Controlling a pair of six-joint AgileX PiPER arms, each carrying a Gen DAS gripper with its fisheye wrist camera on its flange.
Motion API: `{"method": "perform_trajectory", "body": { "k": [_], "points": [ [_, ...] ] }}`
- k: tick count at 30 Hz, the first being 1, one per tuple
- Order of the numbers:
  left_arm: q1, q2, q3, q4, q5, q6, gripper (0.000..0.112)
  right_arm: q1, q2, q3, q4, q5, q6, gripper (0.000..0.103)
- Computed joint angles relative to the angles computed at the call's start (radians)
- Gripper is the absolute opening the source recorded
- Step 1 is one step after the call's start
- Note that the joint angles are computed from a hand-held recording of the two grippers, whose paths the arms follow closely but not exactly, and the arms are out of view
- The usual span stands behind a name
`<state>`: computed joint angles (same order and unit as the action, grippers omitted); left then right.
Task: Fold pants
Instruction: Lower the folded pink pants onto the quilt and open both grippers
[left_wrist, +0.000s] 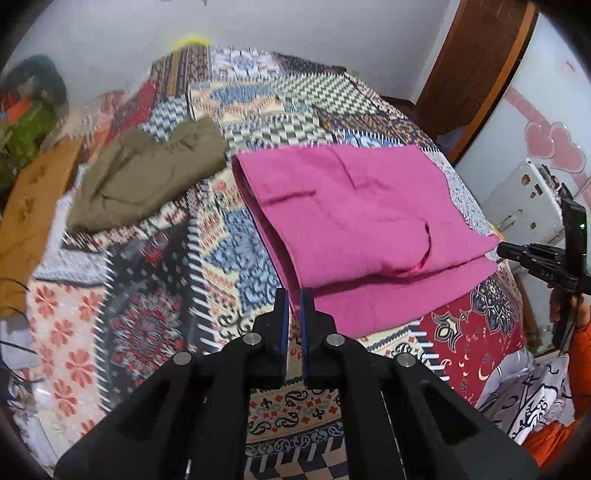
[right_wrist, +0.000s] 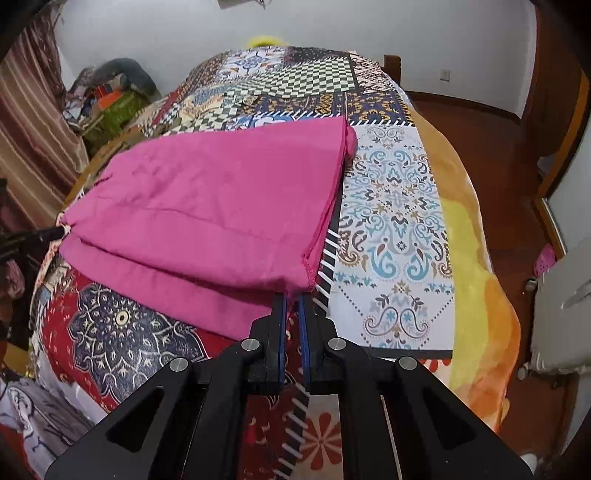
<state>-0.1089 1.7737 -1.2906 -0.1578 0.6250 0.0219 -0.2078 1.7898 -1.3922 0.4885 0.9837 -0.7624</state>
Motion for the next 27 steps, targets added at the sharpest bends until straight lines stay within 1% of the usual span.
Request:
{"method": "perform_trajectory", "body": {
  "k": [1,2,3,5,7,11,16,20,22,24,25,27],
  "points": [
    [-0.006,-0.006,-0.009,0.022,0.004,-0.016,0.003,0.000,-0.003,-0.003,0.000,0.001,-0.001,0.009],
    [-0.013,-0.012,-0.018,0.035,0.006,-0.025,0.003,0.000,-0.008,-0.006,0.000,0.003,-0.001,0.013],
    [-0.020,-0.018,-0.029,0.045,0.011,-0.031,0.006,0.002,-0.017,-0.011,-0.001,0.002,0.002,0.019],
    [-0.035,-0.022,-0.055,0.059,0.025,-0.037,0.008,0.006,-0.036,-0.010,0.007,-0.009,-0.006,0.024],
    [-0.054,-0.016,-0.090,0.064,0.042,-0.031,0.012,0.012,-0.059,-0.013,0.028,-0.012,-0.023,0.024],
    [-0.086,0.007,-0.139,0.071,0.061,-0.023,0.031,0.035,-0.085,-0.027,0.067,-0.009,-0.052,0.025],
    [-0.136,0.060,-0.208,0.086,0.096,-0.001,0.033,0.085,-0.087,-0.050,0.097,-0.004,-0.080,0.025],
    [-0.165,0.117,-0.265,0.075,0.144,0.035,0.037,0.122,-0.073,-0.057,0.113,0.000,-0.089,0.026],
    [-0.179,0.140,-0.287,0.087,0.164,0.043,0.041,0.140,-0.068,-0.055,0.120,0.006,-0.093,0.026],
    [-0.186,0.161,-0.303,0.087,0.179,0.052,0.050,0.156,-0.062,-0.053,0.123,0.008,-0.096,0.026],
    [-0.187,0.168,-0.306,0.085,0.184,0.057,0.052,0.164,-0.058,-0.051,0.124,0.011,-0.100,0.026],
    [-0.189,0.183,-0.316,0.088,0.195,0.058,0.061,0.180,-0.053,-0.047,0.122,0.015,-0.104,0.026]
  ]
}}
